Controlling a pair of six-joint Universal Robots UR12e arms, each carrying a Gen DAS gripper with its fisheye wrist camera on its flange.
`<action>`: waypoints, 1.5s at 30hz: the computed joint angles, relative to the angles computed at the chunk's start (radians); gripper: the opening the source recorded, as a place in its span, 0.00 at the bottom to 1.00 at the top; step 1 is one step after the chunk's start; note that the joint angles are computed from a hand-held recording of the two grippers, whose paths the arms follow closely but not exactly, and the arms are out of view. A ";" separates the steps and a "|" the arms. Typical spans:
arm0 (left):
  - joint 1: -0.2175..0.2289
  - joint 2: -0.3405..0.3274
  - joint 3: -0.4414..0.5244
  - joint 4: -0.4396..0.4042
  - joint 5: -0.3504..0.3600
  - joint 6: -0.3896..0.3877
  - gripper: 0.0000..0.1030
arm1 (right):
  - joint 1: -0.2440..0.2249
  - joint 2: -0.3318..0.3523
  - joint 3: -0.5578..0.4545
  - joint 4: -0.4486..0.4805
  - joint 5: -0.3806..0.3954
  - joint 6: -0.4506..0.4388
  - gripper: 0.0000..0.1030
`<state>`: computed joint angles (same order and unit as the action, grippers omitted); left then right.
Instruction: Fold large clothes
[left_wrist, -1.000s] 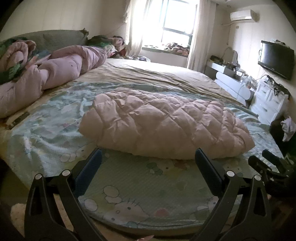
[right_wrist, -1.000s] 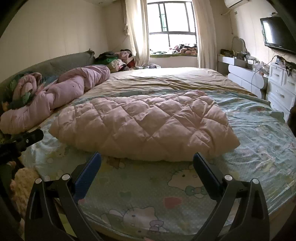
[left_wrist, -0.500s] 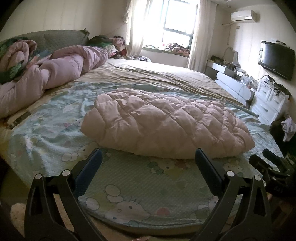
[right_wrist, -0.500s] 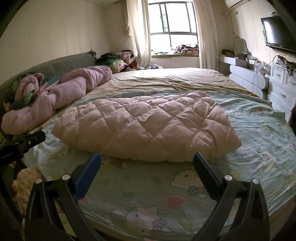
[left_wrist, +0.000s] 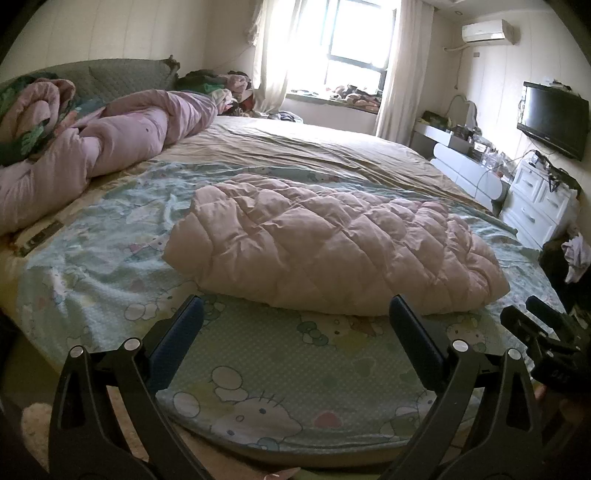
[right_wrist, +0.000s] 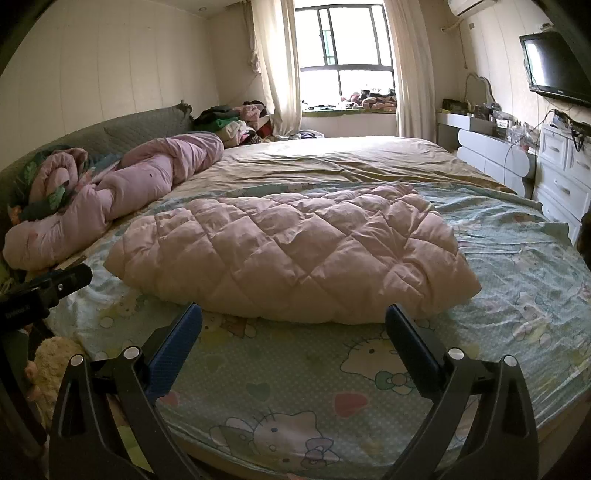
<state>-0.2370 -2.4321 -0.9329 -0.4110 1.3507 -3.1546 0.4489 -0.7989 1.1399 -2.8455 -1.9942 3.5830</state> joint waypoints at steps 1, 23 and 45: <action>0.000 0.000 0.000 -0.001 0.001 -0.001 0.91 | 0.000 0.000 0.000 0.001 0.000 0.001 0.96; 0.003 0.008 -0.014 0.007 -0.008 -0.004 0.91 | 0.003 0.001 -0.003 0.002 0.005 -0.004 0.96; 0.008 0.012 -0.021 0.004 -0.014 -0.007 0.91 | 0.006 0.003 -0.007 0.008 0.000 0.001 0.96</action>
